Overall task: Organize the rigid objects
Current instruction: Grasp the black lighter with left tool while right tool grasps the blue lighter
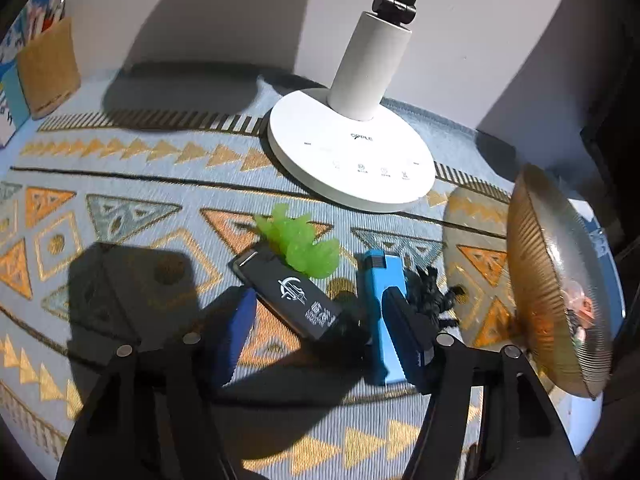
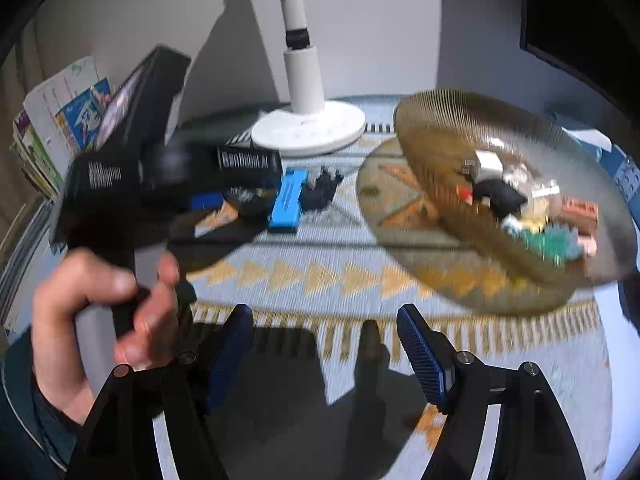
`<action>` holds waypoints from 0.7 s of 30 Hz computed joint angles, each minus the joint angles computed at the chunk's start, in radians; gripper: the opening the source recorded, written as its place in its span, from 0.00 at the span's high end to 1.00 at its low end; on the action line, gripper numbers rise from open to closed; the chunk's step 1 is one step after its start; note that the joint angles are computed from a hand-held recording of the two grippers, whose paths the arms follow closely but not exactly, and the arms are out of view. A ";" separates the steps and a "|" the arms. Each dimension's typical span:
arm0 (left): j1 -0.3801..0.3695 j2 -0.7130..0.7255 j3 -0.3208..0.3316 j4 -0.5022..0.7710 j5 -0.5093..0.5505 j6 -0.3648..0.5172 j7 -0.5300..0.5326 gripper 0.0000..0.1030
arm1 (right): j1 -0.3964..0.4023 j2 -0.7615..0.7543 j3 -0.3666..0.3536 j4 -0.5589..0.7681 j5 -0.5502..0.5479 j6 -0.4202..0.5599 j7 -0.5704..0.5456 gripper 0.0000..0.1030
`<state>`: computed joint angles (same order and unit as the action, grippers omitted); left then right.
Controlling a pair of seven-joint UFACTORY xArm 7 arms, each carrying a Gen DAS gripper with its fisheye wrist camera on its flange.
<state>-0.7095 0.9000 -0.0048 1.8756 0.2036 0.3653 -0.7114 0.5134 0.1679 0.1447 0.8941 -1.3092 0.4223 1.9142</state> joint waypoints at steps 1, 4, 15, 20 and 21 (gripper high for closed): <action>-0.011 0.006 0.016 0.010 0.010 0.007 -0.006 0.50 | -0.005 0.004 -0.003 0.004 0.004 -0.003 -0.009 0.29; 0.000 -0.002 0.011 -0.006 0.038 -0.001 0.035 0.67 | -0.023 0.031 -0.020 0.028 0.020 -0.045 -0.044 0.29; 0.249 -0.170 -0.219 -0.309 -0.076 -0.100 0.548 0.75 | -0.036 0.246 -0.088 0.235 0.236 -0.217 -0.284 0.32; 0.235 -0.156 -0.206 -0.294 -0.141 -0.112 0.608 0.68 | 0.067 0.305 -0.145 0.344 0.298 -0.049 -0.342 0.47; 0.198 -0.145 -0.168 -0.273 -0.132 -0.111 0.593 0.68 | 0.083 0.312 -0.157 0.357 0.308 -0.028 -0.356 0.51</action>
<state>-0.5113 0.7545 -0.1726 1.6025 0.0718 0.2540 -0.1187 0.5959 0.4800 -0.0122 1.2514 -1.0016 0.3940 1.5578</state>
